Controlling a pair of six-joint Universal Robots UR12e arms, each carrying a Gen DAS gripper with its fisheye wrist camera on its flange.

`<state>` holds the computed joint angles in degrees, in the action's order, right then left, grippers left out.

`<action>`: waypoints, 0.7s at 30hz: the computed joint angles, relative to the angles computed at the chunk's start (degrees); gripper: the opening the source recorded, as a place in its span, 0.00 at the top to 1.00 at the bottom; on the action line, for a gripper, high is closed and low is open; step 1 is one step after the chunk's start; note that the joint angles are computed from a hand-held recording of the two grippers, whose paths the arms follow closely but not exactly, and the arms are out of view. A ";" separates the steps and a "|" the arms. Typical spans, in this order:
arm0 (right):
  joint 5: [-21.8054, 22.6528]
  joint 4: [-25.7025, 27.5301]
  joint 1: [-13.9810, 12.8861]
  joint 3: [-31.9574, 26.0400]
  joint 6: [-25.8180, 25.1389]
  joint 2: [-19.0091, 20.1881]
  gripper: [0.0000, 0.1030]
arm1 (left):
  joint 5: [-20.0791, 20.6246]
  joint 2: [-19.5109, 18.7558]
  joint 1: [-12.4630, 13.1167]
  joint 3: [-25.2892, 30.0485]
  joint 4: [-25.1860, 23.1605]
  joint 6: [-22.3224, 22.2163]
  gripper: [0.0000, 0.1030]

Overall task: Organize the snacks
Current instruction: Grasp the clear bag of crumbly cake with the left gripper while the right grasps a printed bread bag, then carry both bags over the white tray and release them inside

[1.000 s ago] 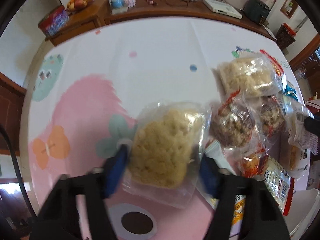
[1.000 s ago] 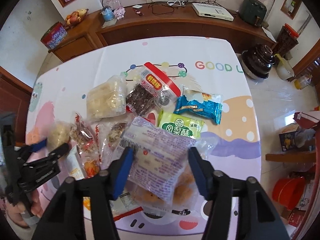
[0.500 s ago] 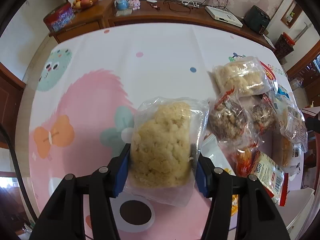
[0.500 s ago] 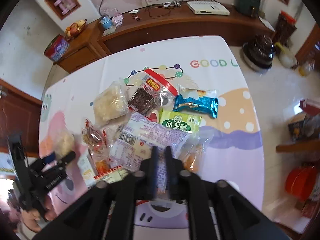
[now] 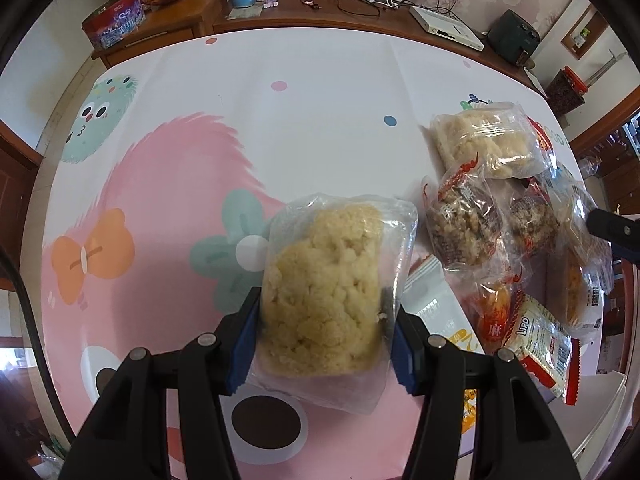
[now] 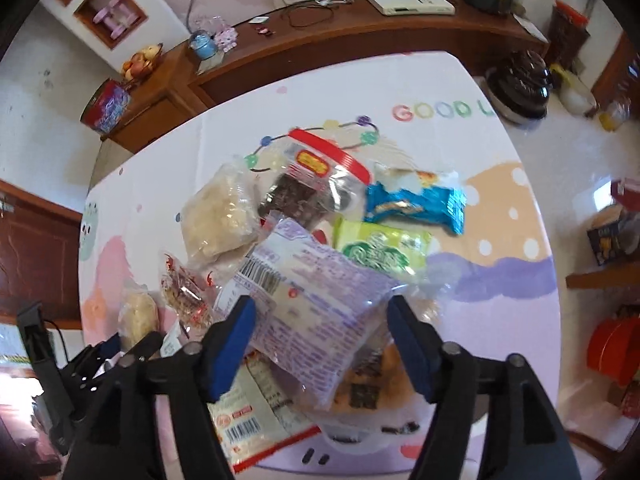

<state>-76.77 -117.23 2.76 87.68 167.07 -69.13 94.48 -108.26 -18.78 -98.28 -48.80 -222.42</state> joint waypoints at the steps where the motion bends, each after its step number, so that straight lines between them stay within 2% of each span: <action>1: -0.16 -1.14 0.31 0.28 -0.50 0.07 0.30 | 0.01 -0.02 0.01 0.01 0.05 0.03 0.46; 9: -4.79 -5.26 2.55 0.97 -4.33 0.45 0.32 | 0.46 -0.53 -0.28 0.54 -0.11 0.39 0.46; 10: -5.12 -5.39 2.73 0.90 -4.79 0.58 0.34 | 0.42 -0.52 -0.29 0.52 -0.04 0.35 0.46; 11: -5.23 -5.47 2.81 0.86 -5.09 0.67 0.40 | 0.34 -0.47 -0.29 0.41 0.08 0.27 0.46; 16: -3.49 -5.85 2.46 1.40 -6.85 0.17 0.53 | -0.38 -0.09 -0.04 -0.24 0.96 0.02 0.46; 21: 0.52 -4.89 1.00 1.82 -6.44 -0.84 0.56 | 1.10 0.96 -0.48 -1.29 2.69 -0.38 0.47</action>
